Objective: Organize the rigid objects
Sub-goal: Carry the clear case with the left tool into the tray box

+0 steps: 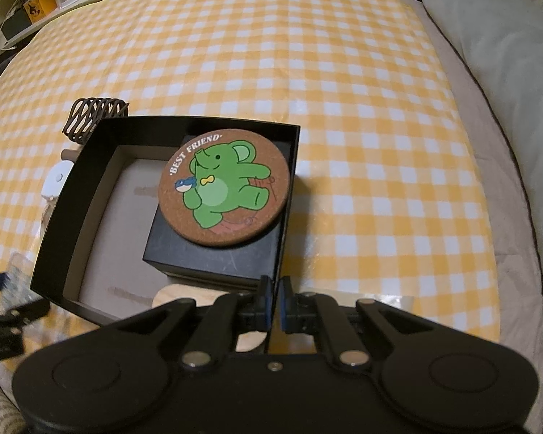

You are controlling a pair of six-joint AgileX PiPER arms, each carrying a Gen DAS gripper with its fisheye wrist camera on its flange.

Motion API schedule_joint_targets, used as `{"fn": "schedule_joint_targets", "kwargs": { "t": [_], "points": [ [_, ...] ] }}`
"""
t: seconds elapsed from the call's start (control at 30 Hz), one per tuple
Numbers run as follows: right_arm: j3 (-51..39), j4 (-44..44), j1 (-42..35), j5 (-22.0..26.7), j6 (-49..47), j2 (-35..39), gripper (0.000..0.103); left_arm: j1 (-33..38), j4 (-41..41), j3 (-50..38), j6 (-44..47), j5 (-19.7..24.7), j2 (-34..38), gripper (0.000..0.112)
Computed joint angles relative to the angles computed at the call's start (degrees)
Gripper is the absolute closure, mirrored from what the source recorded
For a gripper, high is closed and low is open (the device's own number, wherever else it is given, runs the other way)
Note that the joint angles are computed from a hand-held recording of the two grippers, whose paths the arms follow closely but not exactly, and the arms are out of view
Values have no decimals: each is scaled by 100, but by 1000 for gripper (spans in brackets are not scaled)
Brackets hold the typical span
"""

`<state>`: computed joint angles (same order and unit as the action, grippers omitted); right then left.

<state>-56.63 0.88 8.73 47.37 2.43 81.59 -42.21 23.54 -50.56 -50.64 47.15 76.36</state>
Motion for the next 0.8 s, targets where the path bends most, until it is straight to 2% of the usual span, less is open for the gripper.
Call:
{"fn": "schedule_joint_targets", "kwargs": {
  "t": [0.07,0.23,0.43,0.57,0.8],
  "points": [
    [0,-30,3,0,8,1,98,-196,222,-139,-213,162,-115,37],
    [11,21,-15,-12,1,-4,99,-249,-38,-567,-119,102,-334,37],
    [12,-3,-3,-8,9,-9,99,-479,-85,-1118,-375,77,101,37],
    [8,-7,1,-5,31,-5,99,-606,-180,-1288,-565,-87,553,37],
    [10,-2,11,-6,34,-8,98,-543,60,-1195,-1003,-677,930,37]
  ]
}}
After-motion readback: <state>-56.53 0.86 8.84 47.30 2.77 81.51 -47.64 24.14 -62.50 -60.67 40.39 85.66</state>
